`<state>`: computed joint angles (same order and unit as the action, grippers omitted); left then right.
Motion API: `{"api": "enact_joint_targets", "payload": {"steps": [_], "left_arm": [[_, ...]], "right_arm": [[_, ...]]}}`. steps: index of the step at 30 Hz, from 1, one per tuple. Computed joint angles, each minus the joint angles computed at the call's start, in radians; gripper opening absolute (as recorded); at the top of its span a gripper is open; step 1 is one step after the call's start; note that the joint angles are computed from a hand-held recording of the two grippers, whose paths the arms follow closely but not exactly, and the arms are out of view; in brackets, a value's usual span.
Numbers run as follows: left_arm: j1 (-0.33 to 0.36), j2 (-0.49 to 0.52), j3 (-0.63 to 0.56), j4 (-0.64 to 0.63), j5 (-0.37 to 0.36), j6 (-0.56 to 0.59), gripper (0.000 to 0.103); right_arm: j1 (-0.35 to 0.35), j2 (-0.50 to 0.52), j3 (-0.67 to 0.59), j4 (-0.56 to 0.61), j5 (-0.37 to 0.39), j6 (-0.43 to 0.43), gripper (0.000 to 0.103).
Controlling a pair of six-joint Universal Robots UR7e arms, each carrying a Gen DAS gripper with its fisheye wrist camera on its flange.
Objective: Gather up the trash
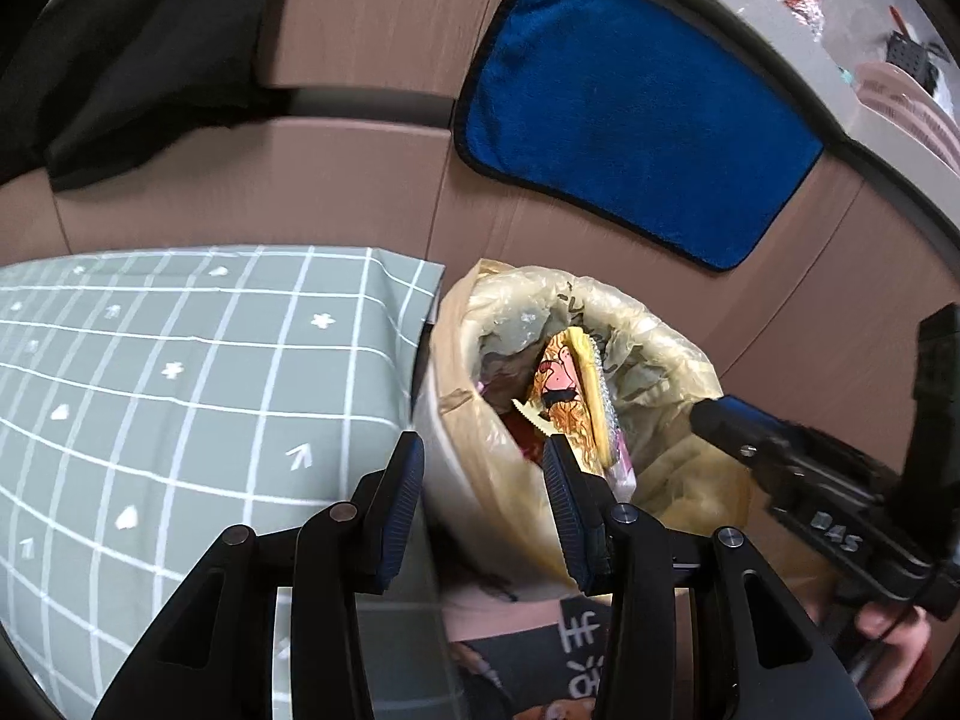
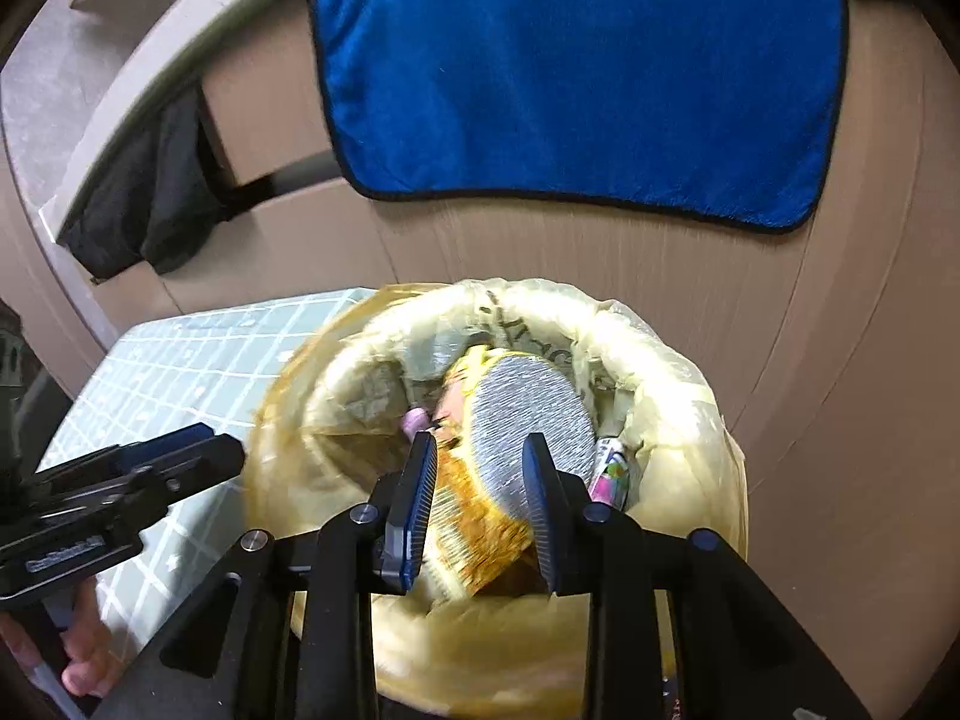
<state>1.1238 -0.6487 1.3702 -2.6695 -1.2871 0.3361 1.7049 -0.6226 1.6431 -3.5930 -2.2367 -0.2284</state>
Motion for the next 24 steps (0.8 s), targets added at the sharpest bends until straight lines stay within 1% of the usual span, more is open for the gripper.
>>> {"api": "enact_joint_targets", "payload": {"steps": [2, 5, 9, 13, 15, 16, 18, 20, 24], "left_arm": [[-0.006, -0.036, 0.043, -0.02, 0.006, 0.011, 0.043], [-0.021, -0.121, 0.145, -0.09, 0.022, 0.033, 0.043], [-0.041, -0.28, 0.317, -0.179, 0.014, 0.086, 0.043], [-0.057, -0.425, 0.463, -0.23, 0.03, 0.119, 0.043], [-0.069, -0.501, 0.548, -0.265, 0.074, 0.149, 0.043], [-0.074, -0.523, 0.576, -0.279, 0.095, 0.159, 0.043], [-0.08, -0.583, 0.645, -0.311, 0.143, 0.178, 0.043], [-0.08, -0.632, 0.706, -0.356, 0.173, 0.185, 0.043], [-0.076, -0.687, 0.782, -0.452, 0.239, 0.192, 0.043]], "right_arm": [[0.026, -0.009, 0.032, -0.032, 0.001, -0.001, 0.028], [0.077, -0.012, 0.071, -0.076, -0.014, -0.012, 0.028], [0.158, -0.006, 0.126, -0.132, -0.021, -0.002, 0.028], [0.241, 0.025, 0.147, -0.151, -0.08, 0.03, 0.028], [0.283, 0.048, 0.16, -0.181, -0.102, 0.037, 0.029], [0.306, 0.065, 0.158, -0.193, -0.132, 0.032, 0.031], [0.342, 0.092, 0.153, -0.217, -0.193, 0.027, 0.032], [0.376, 0.116, 0.156, -0.244, -0.234, 0.031, 0.032], [0.424, 0.142, 0.164, -0.253, -0.258, 0.076, 0.032]]}}
